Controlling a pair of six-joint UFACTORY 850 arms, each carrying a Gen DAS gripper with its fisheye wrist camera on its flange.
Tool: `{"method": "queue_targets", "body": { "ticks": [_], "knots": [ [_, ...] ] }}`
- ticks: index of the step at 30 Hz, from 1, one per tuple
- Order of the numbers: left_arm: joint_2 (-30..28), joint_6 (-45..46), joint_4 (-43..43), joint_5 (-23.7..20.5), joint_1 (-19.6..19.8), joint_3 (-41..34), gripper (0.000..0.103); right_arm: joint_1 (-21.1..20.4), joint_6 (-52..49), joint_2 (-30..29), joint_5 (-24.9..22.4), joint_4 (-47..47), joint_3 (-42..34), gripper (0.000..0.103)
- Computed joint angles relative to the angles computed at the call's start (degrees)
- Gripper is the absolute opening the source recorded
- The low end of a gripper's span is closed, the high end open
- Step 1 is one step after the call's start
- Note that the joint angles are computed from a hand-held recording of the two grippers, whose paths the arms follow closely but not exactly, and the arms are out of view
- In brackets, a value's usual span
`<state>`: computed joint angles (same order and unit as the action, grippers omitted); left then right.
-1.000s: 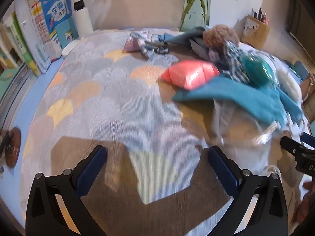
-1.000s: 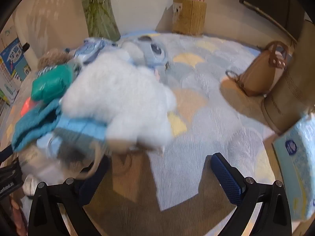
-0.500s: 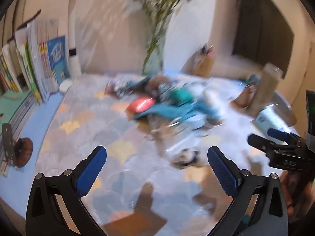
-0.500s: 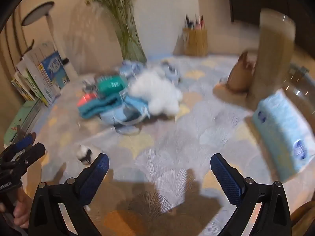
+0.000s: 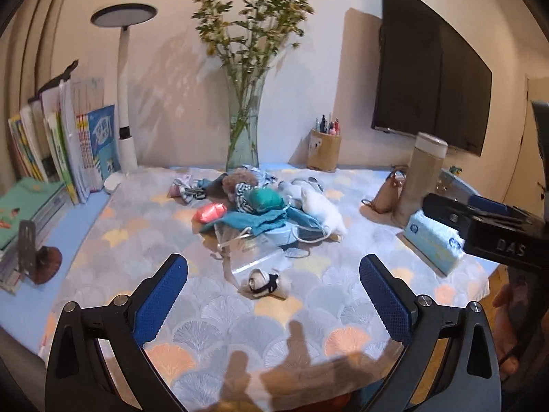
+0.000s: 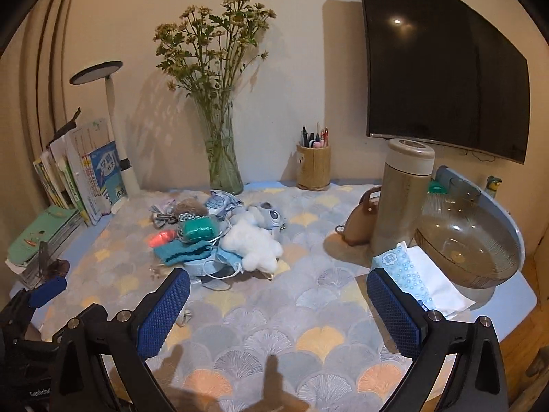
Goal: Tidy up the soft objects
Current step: 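Move both tools over the pile of soft items on the table, then grasp the white rolled sock with the left tool while the right tool grasps the white plush toy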
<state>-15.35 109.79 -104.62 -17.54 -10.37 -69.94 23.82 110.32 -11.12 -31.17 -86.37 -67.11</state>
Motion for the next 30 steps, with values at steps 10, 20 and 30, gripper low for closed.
{"method": "queue_targets", "body": {
  "ticks": [10, 20, 30],
  "knots": [
    [-0.2, -2.5, 3.6, -0.5, -1.1, 1.3, 0.100, -0.4, 2.3, -0.5, 3.8, 2.9, 0.0, 0.103],
    [-3.2, -18.8, 17.2, -2.8, 0.1, -1.7, 0.099, -0.1, -6.8, -3.5, 0.9, 10.4, -3.5, 0.103],
    [-10.6, -35.3, 33.6, -11.5, 2.3, -9.7, 0.097, -2.2, -13.6, -6.7, 3.8, 16.6, -6.0, 0.095]
  ]
}}
